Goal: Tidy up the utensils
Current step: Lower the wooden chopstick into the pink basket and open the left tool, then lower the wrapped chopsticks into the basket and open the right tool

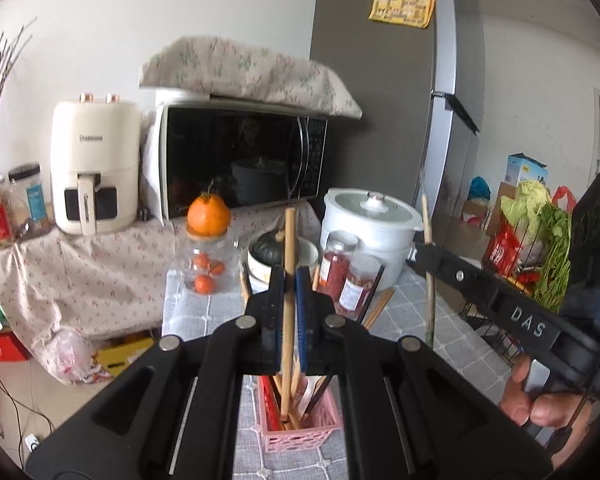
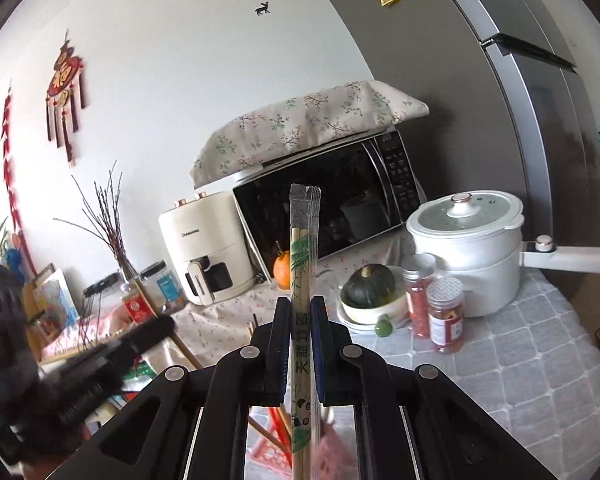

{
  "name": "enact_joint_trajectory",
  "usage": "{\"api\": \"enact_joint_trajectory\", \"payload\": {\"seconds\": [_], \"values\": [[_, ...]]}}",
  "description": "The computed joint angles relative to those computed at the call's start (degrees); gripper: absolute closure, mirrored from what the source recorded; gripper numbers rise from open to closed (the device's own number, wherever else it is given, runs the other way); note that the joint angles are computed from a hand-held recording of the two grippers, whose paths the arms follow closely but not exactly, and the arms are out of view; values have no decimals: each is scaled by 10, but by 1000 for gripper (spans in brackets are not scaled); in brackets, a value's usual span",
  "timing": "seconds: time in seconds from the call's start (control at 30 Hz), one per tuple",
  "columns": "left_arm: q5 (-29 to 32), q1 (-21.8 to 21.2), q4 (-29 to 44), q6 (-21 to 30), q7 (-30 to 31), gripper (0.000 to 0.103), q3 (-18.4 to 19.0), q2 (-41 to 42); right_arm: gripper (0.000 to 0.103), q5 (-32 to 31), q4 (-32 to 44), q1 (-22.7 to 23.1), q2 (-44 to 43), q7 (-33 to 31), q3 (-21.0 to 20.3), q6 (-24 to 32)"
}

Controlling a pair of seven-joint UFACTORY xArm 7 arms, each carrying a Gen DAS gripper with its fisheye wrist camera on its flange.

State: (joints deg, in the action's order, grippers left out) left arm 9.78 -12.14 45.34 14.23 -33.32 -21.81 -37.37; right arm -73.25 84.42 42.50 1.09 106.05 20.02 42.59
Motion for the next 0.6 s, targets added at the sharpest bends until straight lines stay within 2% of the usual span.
{"api": "enact_joint_trajectory", "payload": {"seconds": [0.13, 0.17, 0.2, 0.27, 0.37, 0.47, 0.53, 0.6], "values": [[-34, -46, -8, 11, 20, 96, 41, 18, 93, -36, 41, 22, 47, 33, -6, 26], [-37, -45, -6, 22, 19, 89, 40, 18, 93, -46, 49, 31, 56, 38, -10, 37], [-39, -44, -5, 34, 19, 78, 41, 15, 93, -58, 59, 42, 66, 44, -15, 53], [-46, -43, -10, 48, 12, 61, 44, 1, 93, -82, 77, 67, 84, 54, -24, 88], [-56, -37, -9, 82, -1, 54, 48, -16, 93, -117, 105, 106, 113, 61, -39, 153], [-50, -18, -4, 142, -18, 42, 39, -31, 93, -137, 134, 144, 144, 65, -57, 214], [-47, -11, 2, 186, -25, 40, 38, -32, 93, -146, 155, 167, 167, 65, -70, 249], [-48, -13, 1, 205, -25, 40, 44, -30, 93, -153, 179, 189, 191, 55, -85, 280]]}}
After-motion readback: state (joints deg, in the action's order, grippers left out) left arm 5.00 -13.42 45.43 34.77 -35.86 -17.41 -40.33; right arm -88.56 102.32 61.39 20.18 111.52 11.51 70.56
